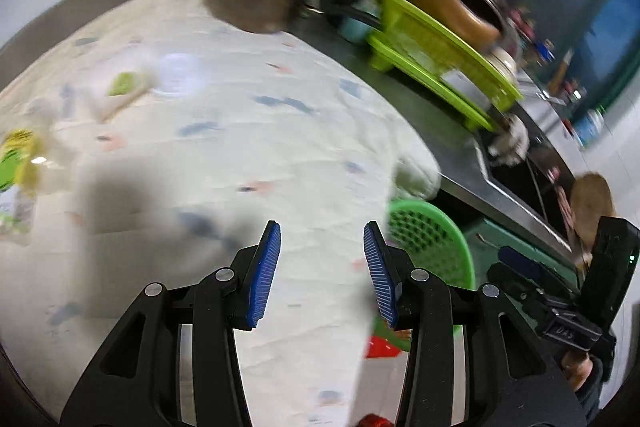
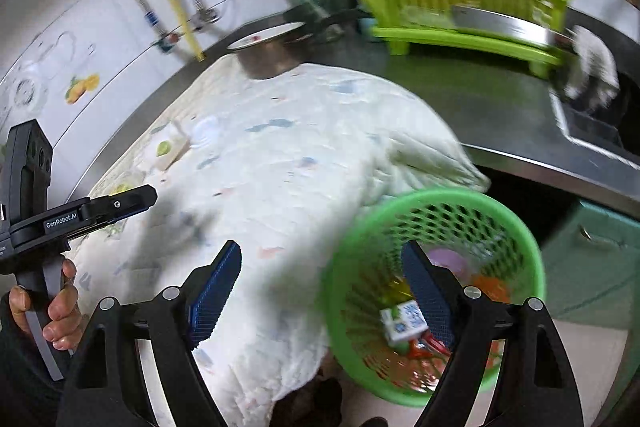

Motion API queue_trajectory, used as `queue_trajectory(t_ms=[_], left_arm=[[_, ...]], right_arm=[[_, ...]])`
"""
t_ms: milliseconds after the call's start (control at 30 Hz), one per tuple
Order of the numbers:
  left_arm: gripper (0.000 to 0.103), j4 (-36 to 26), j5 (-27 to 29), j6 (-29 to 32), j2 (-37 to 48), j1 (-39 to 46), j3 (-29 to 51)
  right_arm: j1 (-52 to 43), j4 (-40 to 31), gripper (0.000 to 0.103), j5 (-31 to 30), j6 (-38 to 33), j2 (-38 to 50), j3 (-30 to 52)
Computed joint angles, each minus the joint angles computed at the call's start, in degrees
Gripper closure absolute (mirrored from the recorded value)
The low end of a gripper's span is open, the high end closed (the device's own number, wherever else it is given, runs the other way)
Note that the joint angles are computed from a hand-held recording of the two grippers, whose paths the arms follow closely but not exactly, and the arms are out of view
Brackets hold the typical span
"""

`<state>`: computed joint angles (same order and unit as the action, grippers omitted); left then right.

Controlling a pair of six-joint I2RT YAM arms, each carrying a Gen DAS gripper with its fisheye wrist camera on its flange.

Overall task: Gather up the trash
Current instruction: 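Move both grippers back over the mat toward the juice bottle and clear cup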

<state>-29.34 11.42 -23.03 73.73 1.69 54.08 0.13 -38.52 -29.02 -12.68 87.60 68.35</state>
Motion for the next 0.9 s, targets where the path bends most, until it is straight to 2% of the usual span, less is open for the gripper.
queue_trajectory(t_ms=[267, 367, 667, 900], left_arm=[[0.059, -2.9, 2.3, 5.8, -6.4, 18.0, -4.2], [0.053, -2.9, 1.5, 7.6, -6.9, 23.4, -4.2], [0.052, -2.1, 1.4, 16.1, -1.0, 39.1, -2.0], [0.052, -1.9, 5.8, 18.0, -1.0, 48.5, -3.4]], right_arm=[[11.6, 0.9, 0.024, 1.9, 2.6, 4.6, 5.1], [15.3, 1.1, 0.024, 2.2, 3.5, 6.3, 7.3], [24.1, 0.2, 0.024, 2.6, 5.9, 12.9, 14.8], [31.7, -1.0, 0.024, 0.3, 10.0, 21.6, 23.7]])
